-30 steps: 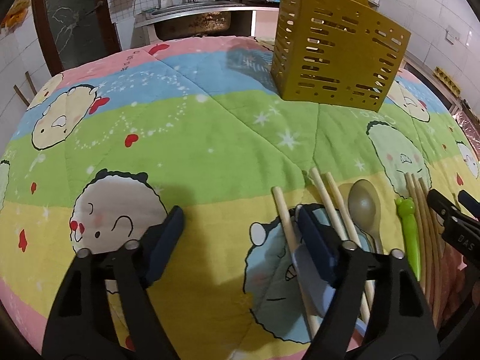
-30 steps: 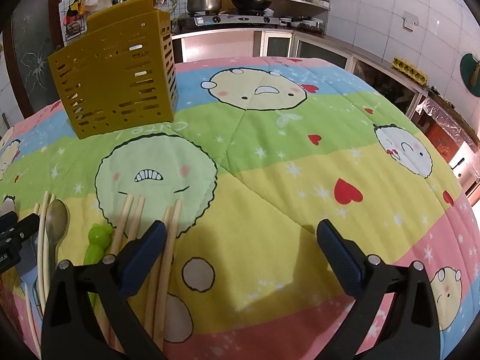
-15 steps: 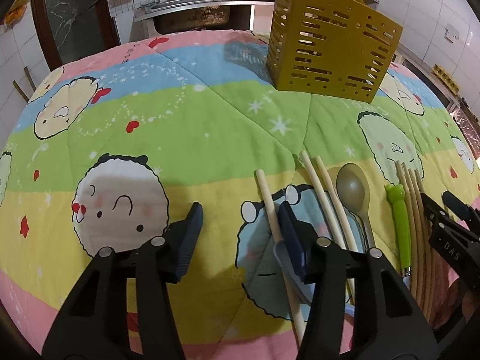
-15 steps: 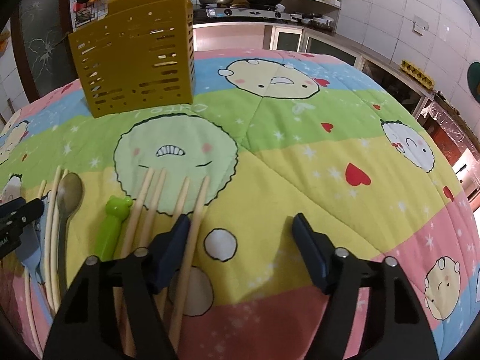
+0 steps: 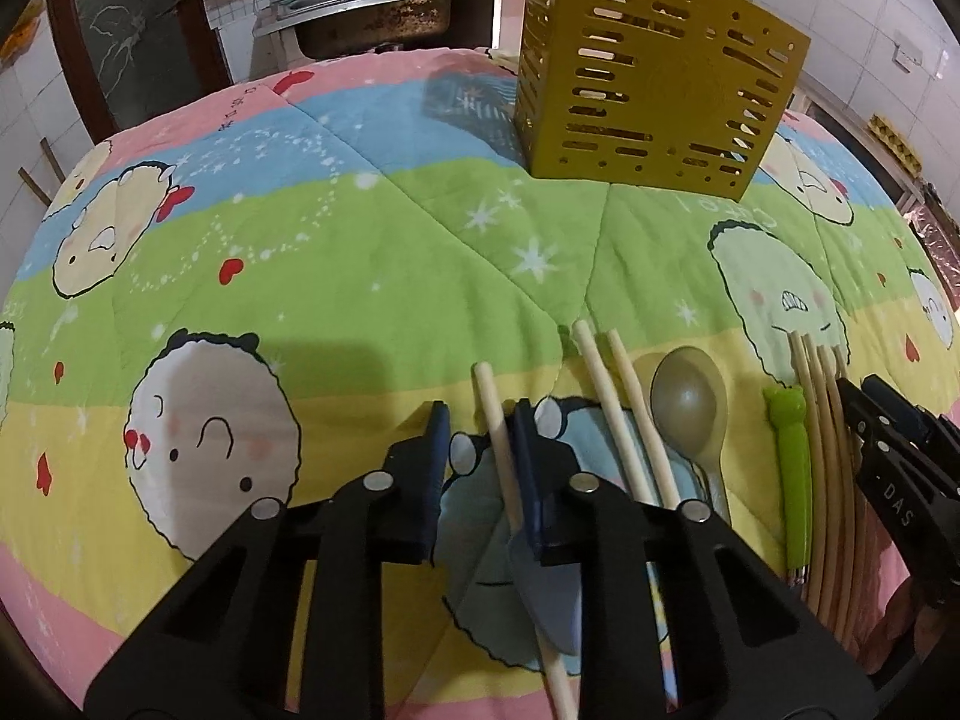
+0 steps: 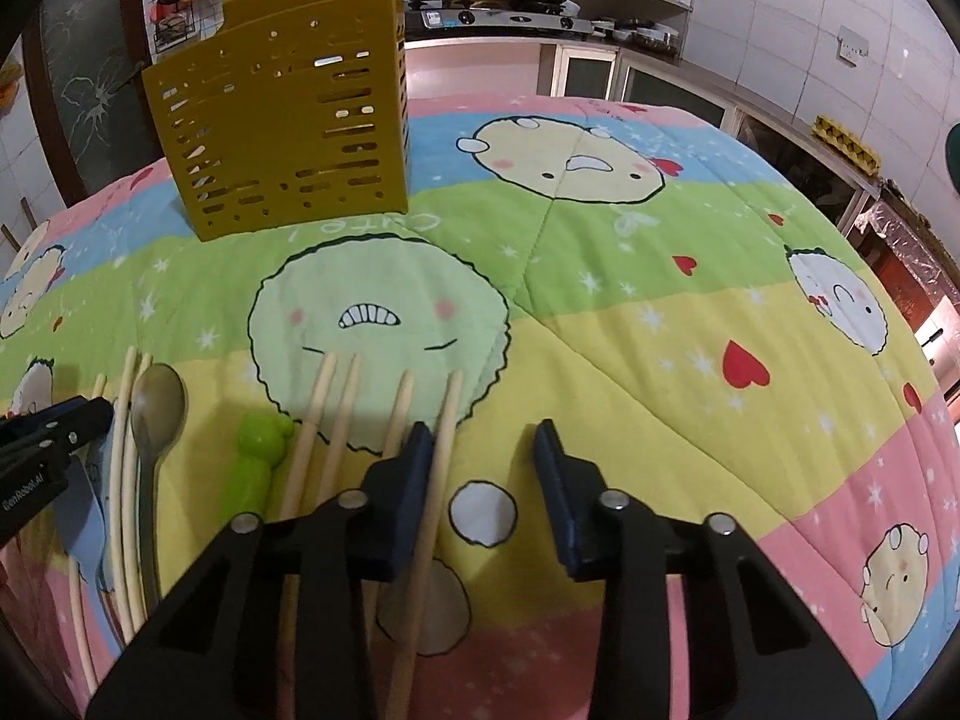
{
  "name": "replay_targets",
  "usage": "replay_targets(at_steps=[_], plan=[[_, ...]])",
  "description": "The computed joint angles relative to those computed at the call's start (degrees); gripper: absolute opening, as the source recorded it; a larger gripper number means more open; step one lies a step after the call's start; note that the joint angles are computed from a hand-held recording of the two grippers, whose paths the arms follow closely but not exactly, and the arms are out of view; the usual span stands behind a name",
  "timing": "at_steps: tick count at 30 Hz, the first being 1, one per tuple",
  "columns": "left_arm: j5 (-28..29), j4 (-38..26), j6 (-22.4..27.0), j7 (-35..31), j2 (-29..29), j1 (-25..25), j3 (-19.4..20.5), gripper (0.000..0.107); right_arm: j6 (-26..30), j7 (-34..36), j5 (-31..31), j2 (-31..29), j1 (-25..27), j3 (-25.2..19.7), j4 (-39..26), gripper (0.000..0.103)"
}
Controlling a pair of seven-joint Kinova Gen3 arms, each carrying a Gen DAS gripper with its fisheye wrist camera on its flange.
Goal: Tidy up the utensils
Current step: 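Close the left tool on a wooden chopstick while the right tool closes on another, then carry the left tool's chopstick into the yellow holder while the right tool inserts its own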
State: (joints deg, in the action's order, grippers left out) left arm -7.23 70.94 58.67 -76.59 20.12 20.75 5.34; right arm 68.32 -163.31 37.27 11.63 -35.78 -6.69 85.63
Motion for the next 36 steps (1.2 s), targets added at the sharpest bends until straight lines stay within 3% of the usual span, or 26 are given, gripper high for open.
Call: replay_targets(at_steps=[3, 8, 19, 26, 36], plan=[[0.0, -1.07, 0.63, 0.18, 0.66, 0.23, 0.01, 0.013, -0.19, 0.09, -0.87, 0.61, 0.5, 0.28, -0.99, 0.027], [1.2, -1.67, 0.58, -0.29, 1.08, -0.35, 0.14, 0.008, -1.41, 0.81, -2.32, 0.43, 1.52, 0.72, -1.37, 0.009], [5.7, 1.35, -4.01, -2.45, -1.54, -3.09, 0.82, 0.004, -4.3, -2.7, 0.54, -2.52, 1.34, 0.12, 0.65, 0.006], [8.19, 5.52, -12.44, -4.24, -7.37, -4.75, 1.5, 0.004, -7.6, -6.95, 6.71, -6.18, 1.86, -1.32, 3.13, 0.006], [6.02, 7.91, -23.03, -3.56, -12.74, -4.01, 2.02, 0.004, -11.09, -12.91, 17.57, -9.98, 3.64, -4.34, 6.02, 0.006]])
